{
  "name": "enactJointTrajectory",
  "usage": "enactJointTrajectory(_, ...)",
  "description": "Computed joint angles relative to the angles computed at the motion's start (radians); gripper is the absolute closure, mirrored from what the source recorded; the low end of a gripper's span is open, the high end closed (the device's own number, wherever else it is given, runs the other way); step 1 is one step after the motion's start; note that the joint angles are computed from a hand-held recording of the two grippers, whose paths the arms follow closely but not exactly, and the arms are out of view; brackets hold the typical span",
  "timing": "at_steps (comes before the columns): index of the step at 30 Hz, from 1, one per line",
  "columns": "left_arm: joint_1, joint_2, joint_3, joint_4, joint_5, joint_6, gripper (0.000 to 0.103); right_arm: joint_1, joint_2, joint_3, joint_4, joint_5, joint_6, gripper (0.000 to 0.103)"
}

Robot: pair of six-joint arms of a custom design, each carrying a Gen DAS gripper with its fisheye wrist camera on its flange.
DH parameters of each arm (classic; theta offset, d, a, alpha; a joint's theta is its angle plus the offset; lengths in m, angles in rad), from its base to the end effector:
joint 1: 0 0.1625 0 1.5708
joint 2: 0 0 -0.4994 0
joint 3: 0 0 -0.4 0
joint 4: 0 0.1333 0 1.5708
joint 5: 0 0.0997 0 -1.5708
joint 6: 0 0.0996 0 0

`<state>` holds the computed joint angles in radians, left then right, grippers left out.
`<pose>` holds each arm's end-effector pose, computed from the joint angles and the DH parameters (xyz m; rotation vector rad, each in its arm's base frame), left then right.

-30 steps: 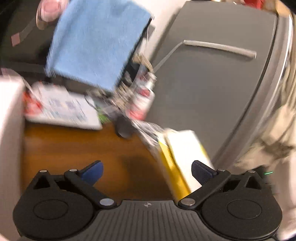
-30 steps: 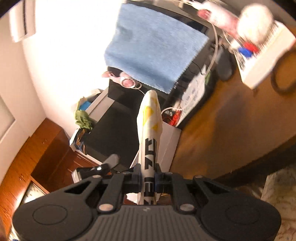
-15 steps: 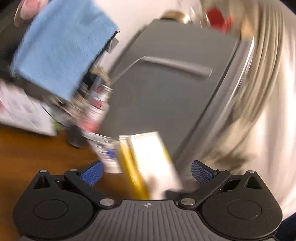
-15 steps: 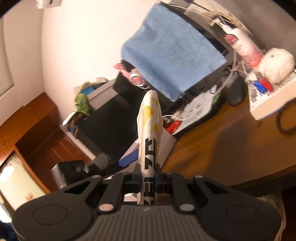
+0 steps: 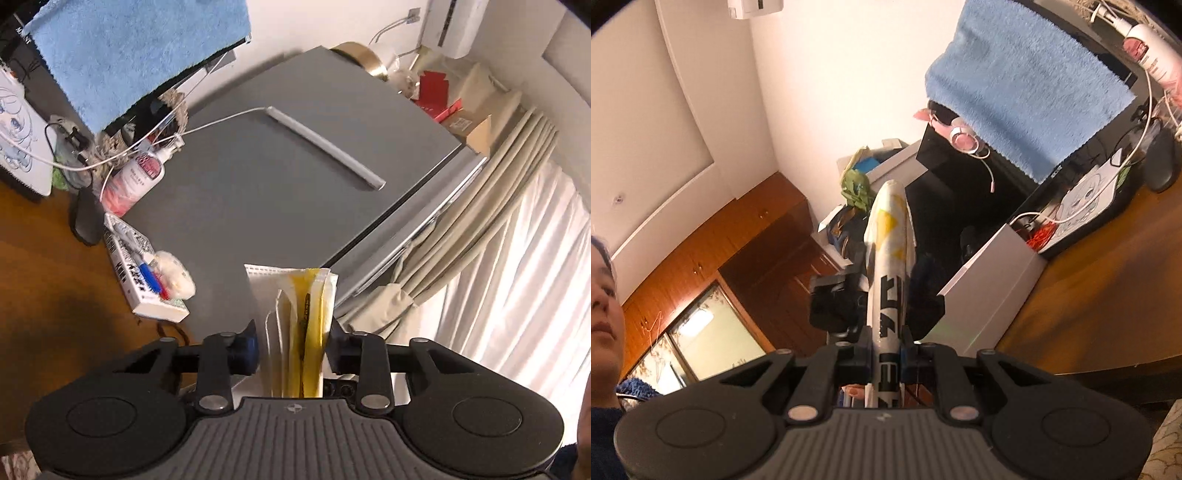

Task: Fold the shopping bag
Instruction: 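Close the left tool on the folded bag strip while the right tool releases it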

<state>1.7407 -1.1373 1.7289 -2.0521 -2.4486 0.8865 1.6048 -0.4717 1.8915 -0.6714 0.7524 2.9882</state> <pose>0.1630 -0.6152 0.3184 -0.7493 -2.1705 0.4336 0.2225 -0.4798 -0.1254 -0.6163 2.1383 -1.0083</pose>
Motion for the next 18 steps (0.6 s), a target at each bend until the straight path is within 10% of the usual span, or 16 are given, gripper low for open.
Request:
enactJointTrajectory(5,0.01,0.005,0.004,0.005,-0.056,0.045,0.085,-0.015,0.006,-0.004,0.01,-0.025,0.008,0.09)
enactJointTrajectory(11,-0.006,-0.042,0.127,-0.359,0.009,-0.02,0.089,0.002,0.001,-0.004,-0.014,0.023,0.035,0.081)
enactJointTrajectory(14,-0.028,-0.072,0.228,-0.673,0.09,-0.01,0.09,0.033,-0.03,0.041,-0.095,0.162,0.073,0.062)
enactJointTrajectory(18,-0.07,-0.079,0.33,-1.016,0.227,0.022,0.09,0.147,-0.082,0.059,-0.092,0.542,0.068,0.045)
